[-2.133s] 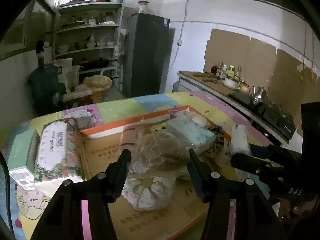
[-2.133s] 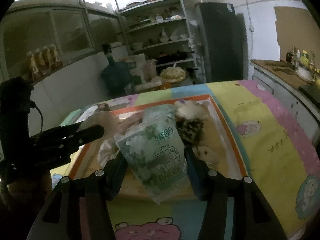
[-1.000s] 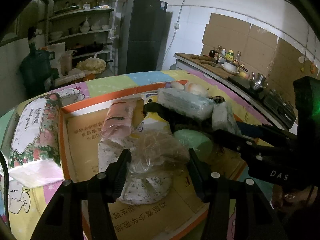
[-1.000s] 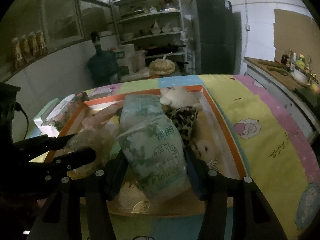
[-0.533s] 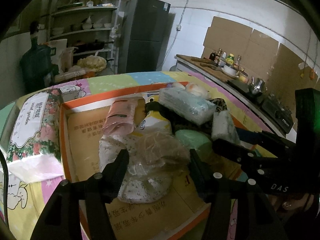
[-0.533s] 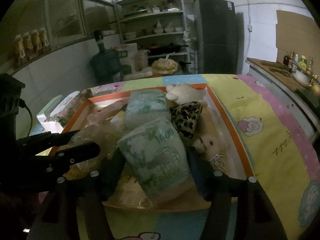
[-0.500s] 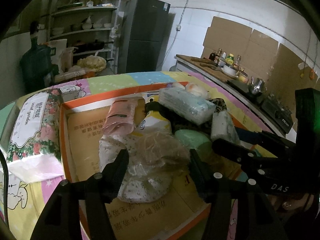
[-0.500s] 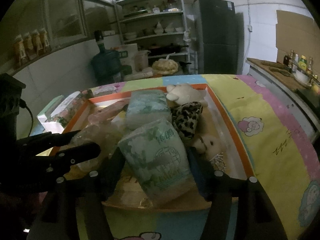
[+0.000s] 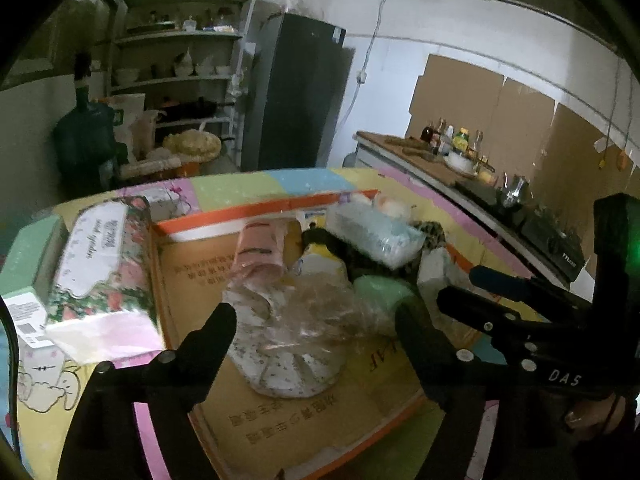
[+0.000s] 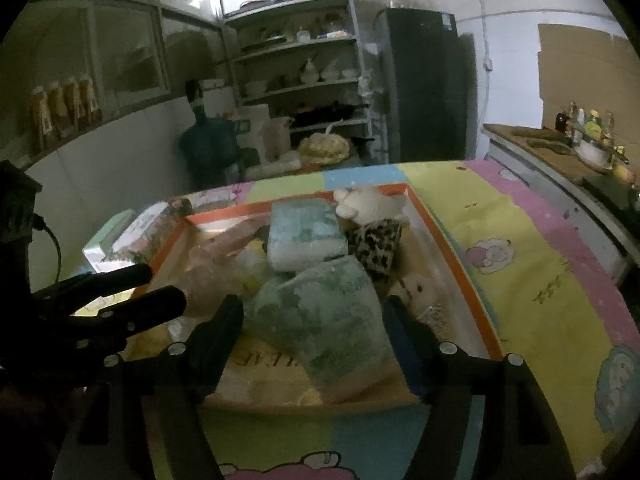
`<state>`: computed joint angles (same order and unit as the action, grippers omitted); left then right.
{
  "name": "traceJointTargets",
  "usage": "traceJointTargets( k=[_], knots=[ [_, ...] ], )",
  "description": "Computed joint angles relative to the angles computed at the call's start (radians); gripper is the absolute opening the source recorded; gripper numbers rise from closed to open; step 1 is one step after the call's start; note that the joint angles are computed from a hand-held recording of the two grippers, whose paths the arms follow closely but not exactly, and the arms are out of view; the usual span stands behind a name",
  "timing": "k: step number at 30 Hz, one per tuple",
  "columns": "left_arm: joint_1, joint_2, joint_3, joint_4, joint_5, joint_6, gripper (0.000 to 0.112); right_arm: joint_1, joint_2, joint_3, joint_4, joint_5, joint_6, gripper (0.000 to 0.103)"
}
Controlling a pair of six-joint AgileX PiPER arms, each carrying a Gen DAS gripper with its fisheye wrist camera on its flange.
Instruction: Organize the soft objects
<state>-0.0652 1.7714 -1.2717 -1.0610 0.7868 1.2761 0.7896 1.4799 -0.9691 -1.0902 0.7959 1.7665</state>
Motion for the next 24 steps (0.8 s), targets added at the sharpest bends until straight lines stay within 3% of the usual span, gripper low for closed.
traceJointTargets(
  k=[10, 18, 24],
  knots=[
    [0.079, -0.084, 0.067, -0.1, 0.002, 0.067, 0.083, 0.119, -0.031, -0.042, -0.059, 0.17, 0.092, 0.075],
    [0.137, -0.174, 0.13, -0.127, -0.063, 0.068, 0.083, 0.217, 0.03, -0.147, -0.081, 0.262, 0.09, 0.075],
    [0.178, -0.258, 0.197, -0.122, -0.163, 0.063, 0.082, 0.264, 0.091, -0.228, -0.084, 0.291, 0.074, 0.075]
  ],
)
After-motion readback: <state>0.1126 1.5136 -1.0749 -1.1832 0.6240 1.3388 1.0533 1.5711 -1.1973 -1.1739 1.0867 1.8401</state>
